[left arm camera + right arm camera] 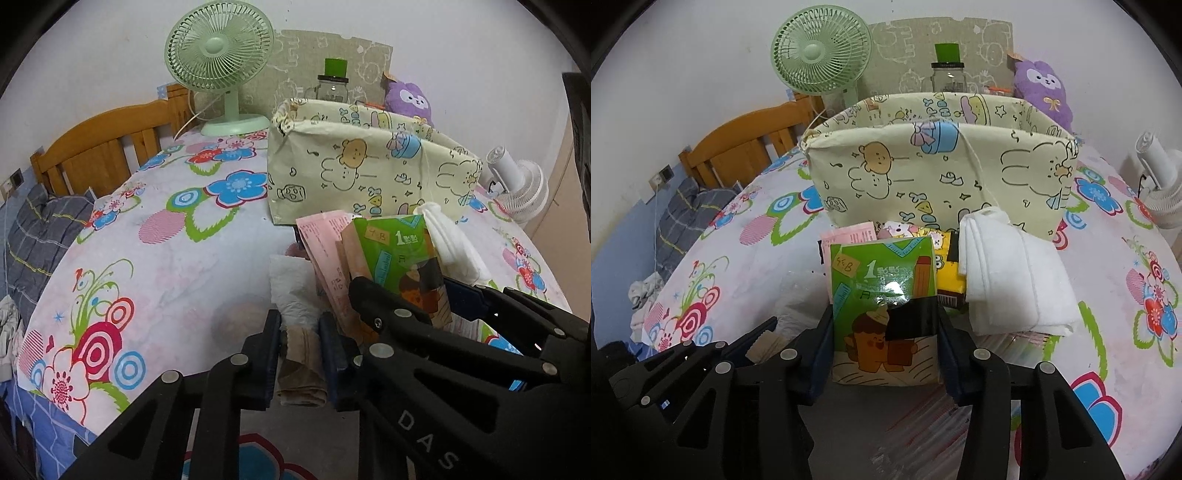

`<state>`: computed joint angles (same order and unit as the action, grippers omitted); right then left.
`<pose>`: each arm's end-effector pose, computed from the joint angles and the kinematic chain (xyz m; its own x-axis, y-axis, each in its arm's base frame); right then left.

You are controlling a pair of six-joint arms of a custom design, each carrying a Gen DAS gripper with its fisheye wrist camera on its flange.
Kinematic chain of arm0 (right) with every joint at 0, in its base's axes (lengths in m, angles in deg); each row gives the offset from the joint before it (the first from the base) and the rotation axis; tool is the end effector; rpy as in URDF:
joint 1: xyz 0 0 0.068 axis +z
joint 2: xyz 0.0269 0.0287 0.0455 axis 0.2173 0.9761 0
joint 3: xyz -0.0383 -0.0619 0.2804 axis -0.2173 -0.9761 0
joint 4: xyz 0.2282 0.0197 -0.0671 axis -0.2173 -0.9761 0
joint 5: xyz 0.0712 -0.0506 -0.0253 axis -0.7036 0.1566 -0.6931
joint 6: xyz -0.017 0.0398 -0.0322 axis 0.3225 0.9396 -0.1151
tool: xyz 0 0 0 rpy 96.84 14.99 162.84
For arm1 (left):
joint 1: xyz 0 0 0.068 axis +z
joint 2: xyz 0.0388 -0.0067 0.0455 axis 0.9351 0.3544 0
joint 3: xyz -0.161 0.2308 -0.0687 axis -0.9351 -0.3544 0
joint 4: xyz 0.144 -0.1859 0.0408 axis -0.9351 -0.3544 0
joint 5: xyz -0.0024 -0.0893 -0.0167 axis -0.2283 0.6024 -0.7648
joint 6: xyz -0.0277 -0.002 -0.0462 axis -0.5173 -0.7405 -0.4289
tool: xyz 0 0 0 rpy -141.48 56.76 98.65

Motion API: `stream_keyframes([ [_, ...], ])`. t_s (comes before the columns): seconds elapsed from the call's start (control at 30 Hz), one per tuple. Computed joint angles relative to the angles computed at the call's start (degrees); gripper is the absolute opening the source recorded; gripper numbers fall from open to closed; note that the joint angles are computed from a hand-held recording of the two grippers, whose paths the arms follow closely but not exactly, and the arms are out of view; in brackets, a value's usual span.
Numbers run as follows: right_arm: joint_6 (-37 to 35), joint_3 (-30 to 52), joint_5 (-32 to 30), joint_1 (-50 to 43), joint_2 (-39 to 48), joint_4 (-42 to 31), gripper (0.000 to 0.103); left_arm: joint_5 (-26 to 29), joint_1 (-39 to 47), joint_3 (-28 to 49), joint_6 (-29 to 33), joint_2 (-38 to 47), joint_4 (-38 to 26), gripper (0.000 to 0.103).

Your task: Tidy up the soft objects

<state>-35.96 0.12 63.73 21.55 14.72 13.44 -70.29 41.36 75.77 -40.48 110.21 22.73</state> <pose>0.3302 0.0629 0.1913 -0.6796 -0.2224 -0.6991 -0.4300 0.8928 0.1340 0.2931 -0.1400 0.2157 -0.7146 -0.1547 -0.6823 -0.1561 0.9859 -0.0601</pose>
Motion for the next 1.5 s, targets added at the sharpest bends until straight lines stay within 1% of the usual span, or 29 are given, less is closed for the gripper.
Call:
stream_keyframes([
  [0.3, 0.3, 1.6, -0.3, -0.3, -2.2, -2.1, 0.052, -0.9, -0.1, 2.2, 0.4, -1.3, -1.8, 0.019],
  [0.73, 0.7, 5.7, -0.2, -1.5, -5.5, -7.1, 0.052, -1.2, -0.5, 7.9, 1.6, -2.4, -6.3, 0.019],
  [1.17, 0.8, 10.0, -1.2, -3.7, -8.2, -11.3, 0.052, -1.7, -1.6, 15.1, 4.6, -2.2, -10.1, 0.019],
  [1.5, 1.3, 14.3, -1.6, -5.1, -8.8, -13.3, 0.051, -1.8, -1.7, 20.5, 7.3, -0.8, -11.2, 0.019],
])
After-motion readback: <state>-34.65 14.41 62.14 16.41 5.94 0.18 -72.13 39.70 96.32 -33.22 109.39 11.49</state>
